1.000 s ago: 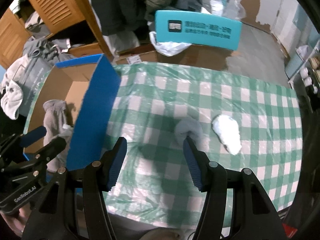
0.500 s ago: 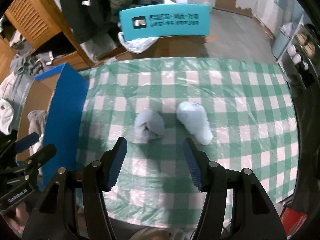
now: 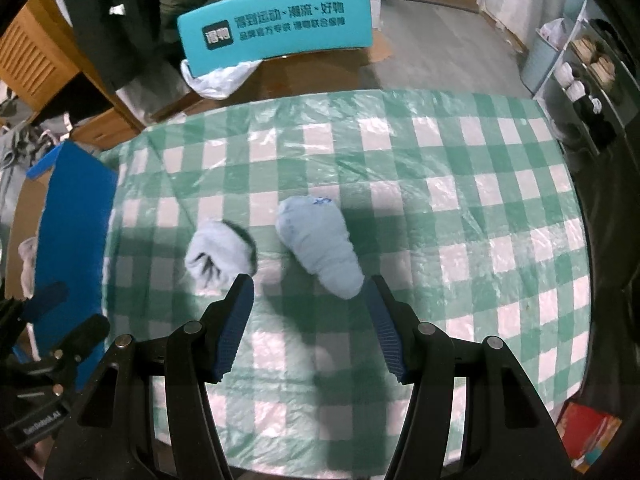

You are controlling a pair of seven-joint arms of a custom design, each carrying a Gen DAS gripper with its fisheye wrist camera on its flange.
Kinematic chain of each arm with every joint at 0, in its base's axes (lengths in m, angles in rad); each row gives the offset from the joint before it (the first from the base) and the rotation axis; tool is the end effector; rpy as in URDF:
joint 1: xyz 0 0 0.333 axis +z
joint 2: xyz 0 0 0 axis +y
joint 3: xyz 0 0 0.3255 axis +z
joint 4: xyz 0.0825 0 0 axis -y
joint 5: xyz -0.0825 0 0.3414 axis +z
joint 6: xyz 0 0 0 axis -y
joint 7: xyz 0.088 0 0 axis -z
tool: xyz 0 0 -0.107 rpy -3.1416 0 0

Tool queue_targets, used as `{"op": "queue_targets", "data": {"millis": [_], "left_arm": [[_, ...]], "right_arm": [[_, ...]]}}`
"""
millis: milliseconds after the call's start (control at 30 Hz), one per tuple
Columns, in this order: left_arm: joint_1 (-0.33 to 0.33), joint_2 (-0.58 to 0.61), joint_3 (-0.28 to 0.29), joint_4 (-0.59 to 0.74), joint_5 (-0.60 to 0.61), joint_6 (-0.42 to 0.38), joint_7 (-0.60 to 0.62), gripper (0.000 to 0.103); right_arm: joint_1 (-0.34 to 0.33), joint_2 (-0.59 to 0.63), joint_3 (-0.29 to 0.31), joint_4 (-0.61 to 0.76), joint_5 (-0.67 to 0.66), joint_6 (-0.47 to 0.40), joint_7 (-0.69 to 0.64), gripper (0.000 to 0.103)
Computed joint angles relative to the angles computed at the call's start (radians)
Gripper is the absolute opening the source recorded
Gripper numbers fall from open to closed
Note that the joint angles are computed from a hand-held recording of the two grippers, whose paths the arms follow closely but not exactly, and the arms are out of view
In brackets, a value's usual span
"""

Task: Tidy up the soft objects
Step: 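Move both tools back to the two remaining socks on the table, then grasp the pale blue sock with the right tool while the left grasps the grey rolled sock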

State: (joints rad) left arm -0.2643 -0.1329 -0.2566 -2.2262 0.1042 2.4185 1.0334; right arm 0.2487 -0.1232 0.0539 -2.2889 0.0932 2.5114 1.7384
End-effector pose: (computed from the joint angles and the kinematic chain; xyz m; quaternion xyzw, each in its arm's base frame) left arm 0.4266 -0.2491 0.4922 -0.6780 0.7155 -0.1393 0.0954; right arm 0.4677 0.1460 0.4722 -0.7202 0.6715 -0.0641 0.1623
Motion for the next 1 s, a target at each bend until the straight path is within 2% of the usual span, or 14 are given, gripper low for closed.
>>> {"op": "queue_targets", "data": {"millis": [400, 733, 1000], "left_arm": [[-0.018, 0.162, 0.005, 0.094, -0.002, 0.010, 0.006, 0.072], [-0.015, 0.227, 0.017, 0.135, -0.056, 0.037, 0.032, 0.074], [-0.010, 0.261, 0.018, 0.155, -0.100, 0.036, 0.046, 0.074]], "right_arm": [[-0.012, 0.102, -0.007, 0.033, 0.001, 0.008, -0.032, 0.058], [-0.011, 0.179, -0.006, 0.073, -0.057, 0.003, -0.011, 0.058], [-0.018, 0.216, -0.003, 0.084, -0.007, 0.017, -0.053, 0.058]]}}
